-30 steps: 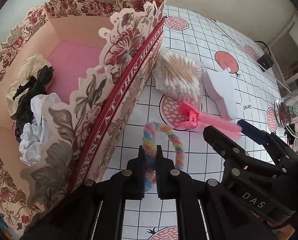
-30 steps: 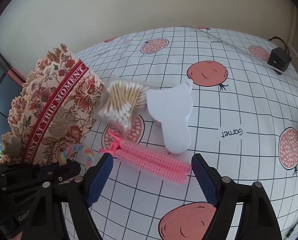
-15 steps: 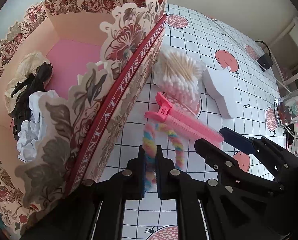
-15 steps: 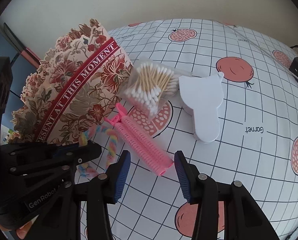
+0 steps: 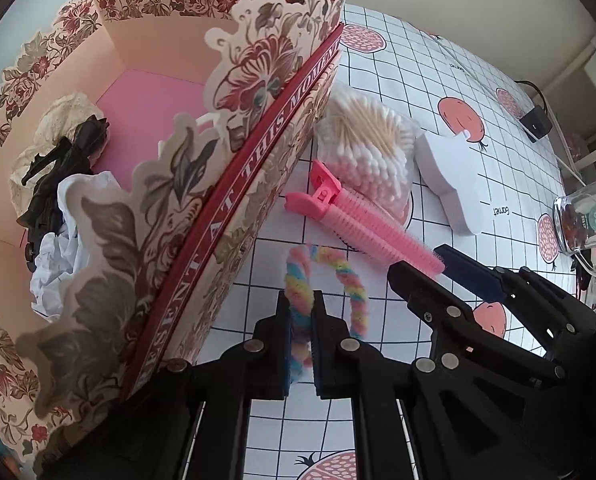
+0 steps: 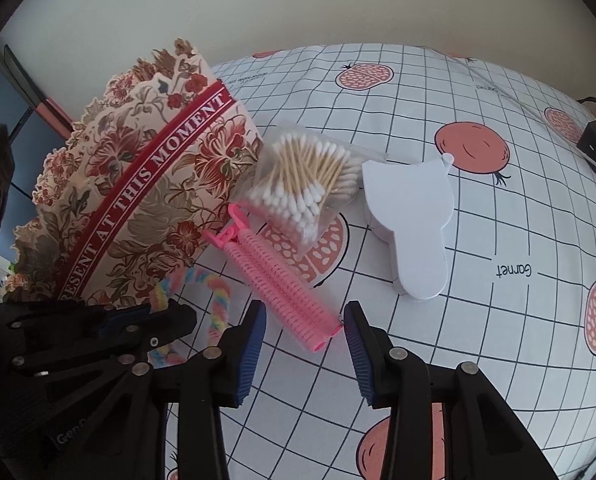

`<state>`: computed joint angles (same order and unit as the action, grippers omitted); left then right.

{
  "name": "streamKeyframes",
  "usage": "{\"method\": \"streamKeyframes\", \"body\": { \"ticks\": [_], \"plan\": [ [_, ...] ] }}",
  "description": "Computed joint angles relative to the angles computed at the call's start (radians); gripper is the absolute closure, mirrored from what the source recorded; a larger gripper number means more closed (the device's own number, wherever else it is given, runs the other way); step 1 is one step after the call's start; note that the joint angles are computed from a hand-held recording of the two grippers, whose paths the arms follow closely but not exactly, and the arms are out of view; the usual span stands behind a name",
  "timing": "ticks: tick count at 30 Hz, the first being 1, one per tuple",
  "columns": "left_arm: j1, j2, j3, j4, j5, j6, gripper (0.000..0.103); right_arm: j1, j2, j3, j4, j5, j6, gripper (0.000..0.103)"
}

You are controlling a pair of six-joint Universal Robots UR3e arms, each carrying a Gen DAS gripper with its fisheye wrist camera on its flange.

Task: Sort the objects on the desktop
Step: 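Grasp the pink hair roller with the right tool while the left tool holds the loop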

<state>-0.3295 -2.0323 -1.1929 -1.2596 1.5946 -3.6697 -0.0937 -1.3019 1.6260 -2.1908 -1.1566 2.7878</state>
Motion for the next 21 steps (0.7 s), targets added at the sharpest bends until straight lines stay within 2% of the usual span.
{"method": "streamKeyframes", "body": {
  "ticks": [3, 12, 17, 21],
  "plan": [
    [-0.001, -0.001, -0.002, 0.0, -0.004, -0.003, 0.095, 0.003, -0.006, -0.012, 0.033, 0.007, -0.04, 0.069],
    [0.003, 0.011, -0.018, 0.011, -0.015, -0.019, 0.095, -0.001, -0.061, -0.021, 0.213, -0.038, -0.258, 0.071],
    [-0.006, 0.007, -0.014, 0.011, -0.014, -0.028, 0.095, 0.01, -0.064, -0.024, 0.189, -0.058, -0.231, 0.068],
    [0.013, 0.013, -0.025, 0.016, -0.02, -0.003, 0.095, 0.032, -0.047, -0.041, 0.17, -0.046, -0.205, 0.058]
  ]
}}
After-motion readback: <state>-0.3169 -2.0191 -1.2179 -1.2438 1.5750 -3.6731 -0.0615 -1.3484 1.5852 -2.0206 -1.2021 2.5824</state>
